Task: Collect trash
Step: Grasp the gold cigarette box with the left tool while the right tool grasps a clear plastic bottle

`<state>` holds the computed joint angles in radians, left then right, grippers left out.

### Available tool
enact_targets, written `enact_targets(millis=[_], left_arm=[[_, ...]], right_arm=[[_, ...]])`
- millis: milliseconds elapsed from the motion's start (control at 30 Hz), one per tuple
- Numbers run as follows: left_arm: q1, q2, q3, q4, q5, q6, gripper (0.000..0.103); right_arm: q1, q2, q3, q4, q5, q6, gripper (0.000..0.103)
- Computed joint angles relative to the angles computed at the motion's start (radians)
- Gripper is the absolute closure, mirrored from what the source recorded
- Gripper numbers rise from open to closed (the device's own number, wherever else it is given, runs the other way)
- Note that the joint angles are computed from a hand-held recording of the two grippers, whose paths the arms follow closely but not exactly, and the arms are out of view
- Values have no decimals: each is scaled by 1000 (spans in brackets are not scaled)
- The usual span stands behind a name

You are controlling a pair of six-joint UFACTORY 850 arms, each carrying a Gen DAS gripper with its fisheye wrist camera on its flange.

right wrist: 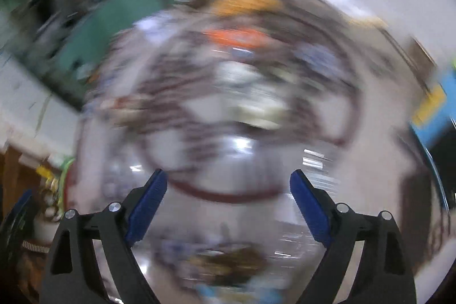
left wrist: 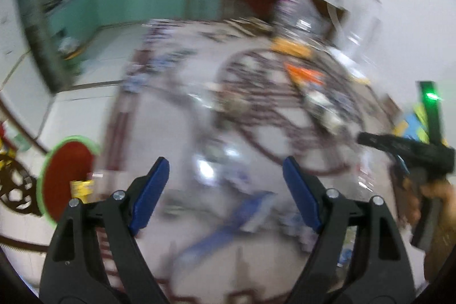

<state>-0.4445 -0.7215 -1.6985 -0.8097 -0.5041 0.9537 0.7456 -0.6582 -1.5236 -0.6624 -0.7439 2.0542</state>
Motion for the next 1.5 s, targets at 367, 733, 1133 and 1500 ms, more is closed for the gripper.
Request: enact_targets(millis=[367, 733, 1133, 1500], left_arm=[[-160, 35, 139, 7, -98, 235, 24], [-257, -114, 7, 423, -123, 56, 24], [-268, -189, -99, 449, -171, -142, 58], [-197, -62, -43, 280, 6, -218, 58]], right_arm=[[-24, 40, 200, 199, 238, -165, 24], [-32, 82, 273, 83, 321, -138, 42], [-21, 155, 346, -112, 319, 109, 42], [0, 169, 245, -293, 179, 177, 51]])
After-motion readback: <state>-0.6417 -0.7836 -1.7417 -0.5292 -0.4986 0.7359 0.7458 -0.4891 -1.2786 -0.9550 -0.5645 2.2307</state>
